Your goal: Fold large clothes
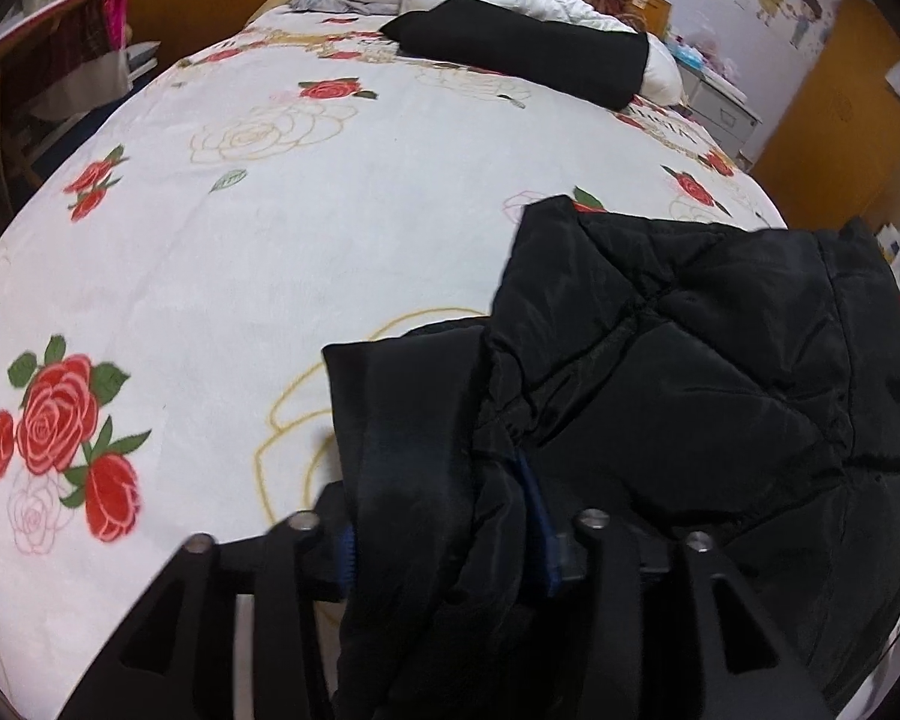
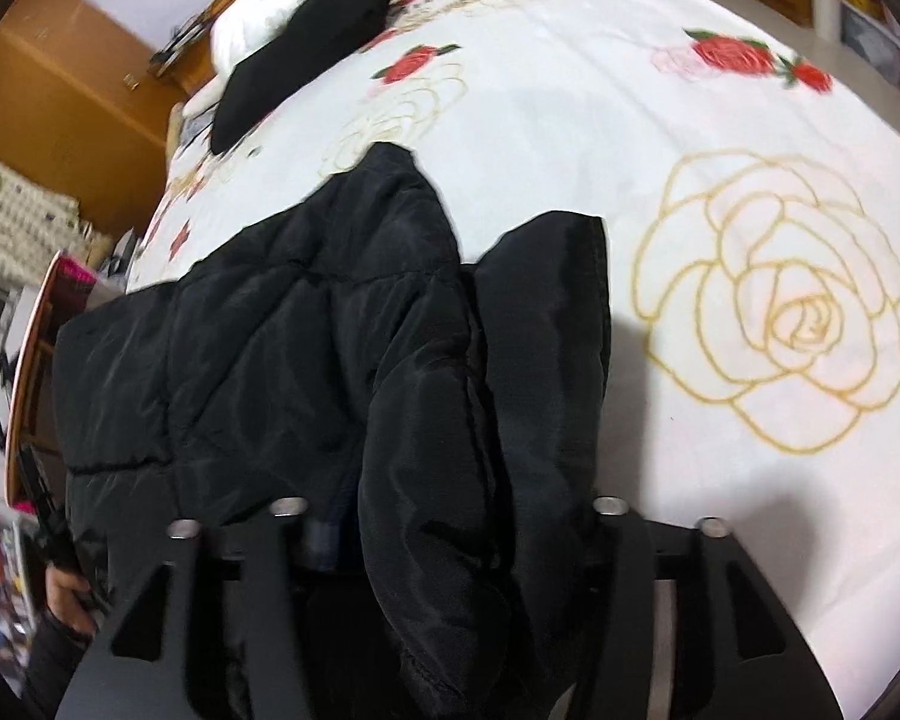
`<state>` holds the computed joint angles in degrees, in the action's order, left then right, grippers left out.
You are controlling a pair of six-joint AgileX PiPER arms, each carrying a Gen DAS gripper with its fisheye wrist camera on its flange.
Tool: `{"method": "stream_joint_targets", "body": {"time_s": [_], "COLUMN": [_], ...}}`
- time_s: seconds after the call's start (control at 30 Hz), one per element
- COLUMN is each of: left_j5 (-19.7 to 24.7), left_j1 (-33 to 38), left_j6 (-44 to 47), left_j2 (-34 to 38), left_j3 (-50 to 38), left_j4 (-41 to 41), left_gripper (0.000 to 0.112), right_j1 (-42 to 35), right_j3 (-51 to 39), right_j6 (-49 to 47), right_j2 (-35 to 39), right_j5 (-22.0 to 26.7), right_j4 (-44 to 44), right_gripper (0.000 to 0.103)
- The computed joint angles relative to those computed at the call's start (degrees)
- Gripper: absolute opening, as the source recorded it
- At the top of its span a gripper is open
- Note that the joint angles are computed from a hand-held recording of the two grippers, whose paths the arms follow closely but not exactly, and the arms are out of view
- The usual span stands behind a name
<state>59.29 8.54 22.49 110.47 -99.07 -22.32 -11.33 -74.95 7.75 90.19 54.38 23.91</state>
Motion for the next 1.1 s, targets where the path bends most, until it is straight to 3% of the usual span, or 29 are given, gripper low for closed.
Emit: {"method": "stream_joint_targets", "body": {"time_s": [0.1,0.23,0.33,0.53,0.7,0.83,0.9,1.0,1.1], "left_j5": [2.06,0.60,2.60,4.79,-2.39,-9.78,-11.89,-14.07,-17.41], "left_j1": [1.69,3.13,4.69,1.33,-11.46,-19.43,-18.75,-17.20,-18.90], "left_j6": [-0.78,0.37,1.68,6.12,5.89,-2.77,-5.38,-6.51,-7.88], "left_j2": [-0.81,-5.55,-8.61,-17.02,-20.79,-16.42,-13.74,-11.51,-11.00], "left_j3": [-0.90,-0.08,-1.80,1.02,9.21,11.51,12.58,13.26,14.38], "left_j4": [-0.18,0.90,-2.69,-11.08,-6.49,5.38,5.30,2.83,6.17], "left_gripper": [0.057,0.054,0.054,0.058,0.062,0.062,0.064,0.066,0.066], "right_j1": [-1.41,0.00,2.41,15.21,26.96,25.87,24.70,20.94,22.57], "right_j3": [0.68,-0.57,-1.71,-5.43,-3.80,-1.35,-0.94,3.60,4.05], "right_j6": [1.07,3.52,5.27,12.18,19.73,21.83,24.18,22.20,24.67], "right_j2": [-2.37,-6.85,-11.10,-15.97,-14.01,-9.32,-6.99,-5.82,-4.30], "right_j5": [1.20,2.75,1.94,-0.08,-3.46,-5.70,-5.12,-10.09,-11.50], "right_j4": [0.05,-5.03,-9.01,-17.73,-28.55,-29.96,-31.19,-28.37,-33.35], "right_gripper": [0.066,0.066,0.066,0.066,0.066,0.066,0.066,0.065,0.065]}}
